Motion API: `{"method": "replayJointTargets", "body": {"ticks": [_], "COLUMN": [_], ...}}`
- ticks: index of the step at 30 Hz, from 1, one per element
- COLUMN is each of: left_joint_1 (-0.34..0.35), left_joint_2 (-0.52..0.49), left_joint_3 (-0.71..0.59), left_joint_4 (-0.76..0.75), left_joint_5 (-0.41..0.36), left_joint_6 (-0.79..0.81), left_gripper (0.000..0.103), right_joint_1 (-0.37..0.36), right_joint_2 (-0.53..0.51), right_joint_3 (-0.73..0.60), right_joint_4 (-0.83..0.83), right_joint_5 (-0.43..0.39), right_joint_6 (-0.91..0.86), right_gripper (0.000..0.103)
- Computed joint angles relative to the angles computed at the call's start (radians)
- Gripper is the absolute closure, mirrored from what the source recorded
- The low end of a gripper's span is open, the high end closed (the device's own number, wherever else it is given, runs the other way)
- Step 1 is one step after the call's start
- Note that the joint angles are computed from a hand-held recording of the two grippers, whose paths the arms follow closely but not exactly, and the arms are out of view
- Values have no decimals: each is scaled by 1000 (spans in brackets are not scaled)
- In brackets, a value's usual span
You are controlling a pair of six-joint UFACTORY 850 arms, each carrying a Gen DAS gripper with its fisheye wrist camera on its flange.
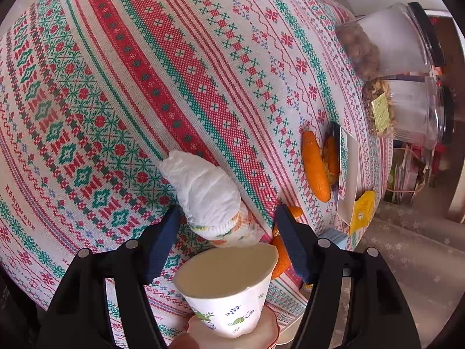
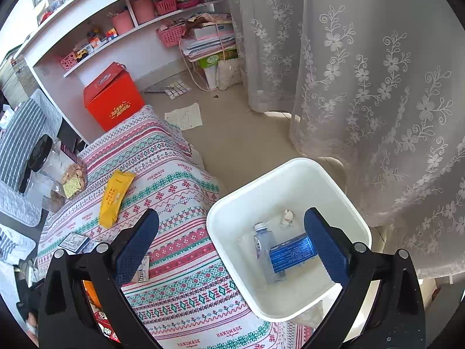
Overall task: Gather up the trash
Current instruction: 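Grasp the white tissue and paper cup with the left tool and lift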
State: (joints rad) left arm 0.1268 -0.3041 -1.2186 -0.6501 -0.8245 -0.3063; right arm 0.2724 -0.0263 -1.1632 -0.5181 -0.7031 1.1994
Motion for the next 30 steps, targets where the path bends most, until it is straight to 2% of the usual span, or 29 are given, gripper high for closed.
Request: {"method": "replayJointTargets", "body": {"ticks": [1, 3, 5, 8, 11, 14, 17, 21, 26, 28, 30], "left_joint_1": [-1, 2, 2, -1, 13, 20, 5, -3, -17, 0, 21], "left_joint_2": [-6, -16, -13, 30, 100, 144, 197, 253, 343, 341, 321], "left_joint_3": [-12, -24, -31, -27, -10, -31, -46, -61, -18, -16, -27], "left_joint_4": [10, 7, 39, 98, 36, -4, 57, 138, 325, 279, 253], "left_joint_5": [-2, -13, -12, 4, 26, 61, 134, 225, 417, 428, 400], "left_joint_6": [-1, 31, 40, 73, 183, 309, 368, 422, 390, 441, 452], "left_gripper": [54, 69, 70, 74, 74, 74, 74, 74, 74, 74, 74], "right_joint_1": [5, 15, 23, 36, 63, 119, 181, 236, 278, 299, 318], "right_joint_2": [-7, -19, -27, -22, -32, -80, -153, -328, -585, -678, -744], "right_joint_3": [-6, -17, -24, -18, -30, -79, -153, -361, -689, -816, -902], "right_joint_4": [-1, 1, 12, 18, 30, 16, 47, 200, 324, 302, 273], "right_joint_5": [-1, -3, 6, 67, 114, 110, 93, 39, -93, -160, -206], "right_joint_6": [-3, -15, -39, -51, -128, -275, -458, -742, -938, -963, -978], "right_gripper": [7, 7, 7, 7, 7, 7, 7, 7, 11, 11, 11]}}
